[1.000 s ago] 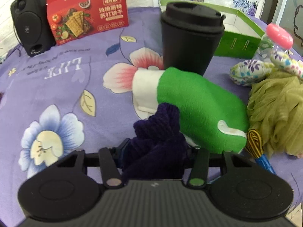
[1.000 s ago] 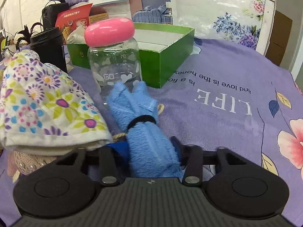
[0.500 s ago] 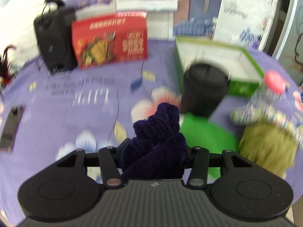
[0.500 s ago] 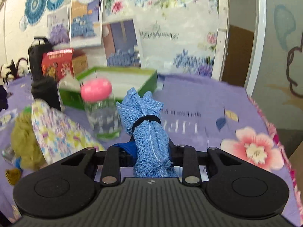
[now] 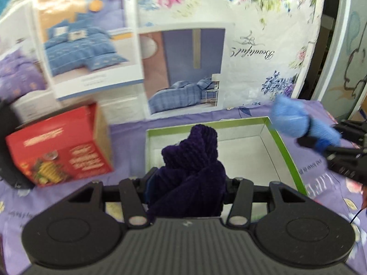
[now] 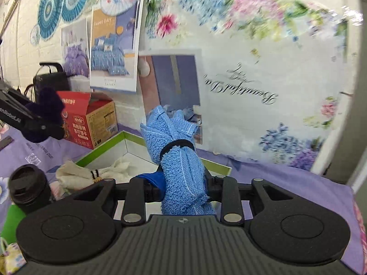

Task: Organize soft objects
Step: 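Carry the scrunchie with the left tool into the green box while the right tool drops the towel there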

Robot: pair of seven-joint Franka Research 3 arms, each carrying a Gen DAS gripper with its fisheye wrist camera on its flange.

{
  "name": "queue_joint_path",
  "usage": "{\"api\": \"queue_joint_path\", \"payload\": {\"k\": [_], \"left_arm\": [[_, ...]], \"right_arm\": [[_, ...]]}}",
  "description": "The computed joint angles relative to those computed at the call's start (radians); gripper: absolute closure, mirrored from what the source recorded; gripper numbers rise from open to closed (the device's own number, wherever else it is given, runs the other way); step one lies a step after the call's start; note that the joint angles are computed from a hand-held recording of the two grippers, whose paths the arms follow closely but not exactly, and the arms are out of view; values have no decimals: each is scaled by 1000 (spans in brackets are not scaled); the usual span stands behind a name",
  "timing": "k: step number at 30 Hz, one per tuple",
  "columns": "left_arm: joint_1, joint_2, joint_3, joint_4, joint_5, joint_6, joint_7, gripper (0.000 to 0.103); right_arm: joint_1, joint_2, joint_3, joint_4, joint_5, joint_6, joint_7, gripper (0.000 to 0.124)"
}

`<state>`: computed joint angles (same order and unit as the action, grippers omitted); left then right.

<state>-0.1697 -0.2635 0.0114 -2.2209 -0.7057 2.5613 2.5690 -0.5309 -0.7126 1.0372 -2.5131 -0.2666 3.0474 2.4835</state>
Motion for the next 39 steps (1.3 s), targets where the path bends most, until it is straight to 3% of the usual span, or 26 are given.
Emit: {"api": "queue_joint_path", "payload": {"k": [7,15,16,17,18,19,21,26,33,39], "left_arm": [[-11,117,-77,55,74,82,-94,52],[5,171,-113,85,135,109,-148,49],[8,177,-118,88,147,115,-159,42],[10,182,-121,91,157,120,-166,21],[15,186,-127,94,187,129,-196,9],[18,187,-131,91,200,147,-214,2],[16,180,-127,87,179,160,-196,1],[7,135,-109,59,142,163,-151,1],[-51,-34,-26,-64,43,136,-19,1],[-109,-230,71,-196,7,81,36,1]], "right_arm": [[-155,139,100,44,-17,76,-49,111],[-257,197,177,73,13,116,-116,107],[-266,205,186,77,21,121,-125,106],[-281,211,201,85,26,120,-135,106],[-295,210,215,94,33,111,-142,105],[-307,197,229,105,40,93,-143,104],[-319,150,241,105,54,97,-136,103],[-245,105,180,69,103,111,-140,102],[10,-43,18,-22,153,40,-81,100],[204,-253,-33,-71,164,-68,57,98]]}}
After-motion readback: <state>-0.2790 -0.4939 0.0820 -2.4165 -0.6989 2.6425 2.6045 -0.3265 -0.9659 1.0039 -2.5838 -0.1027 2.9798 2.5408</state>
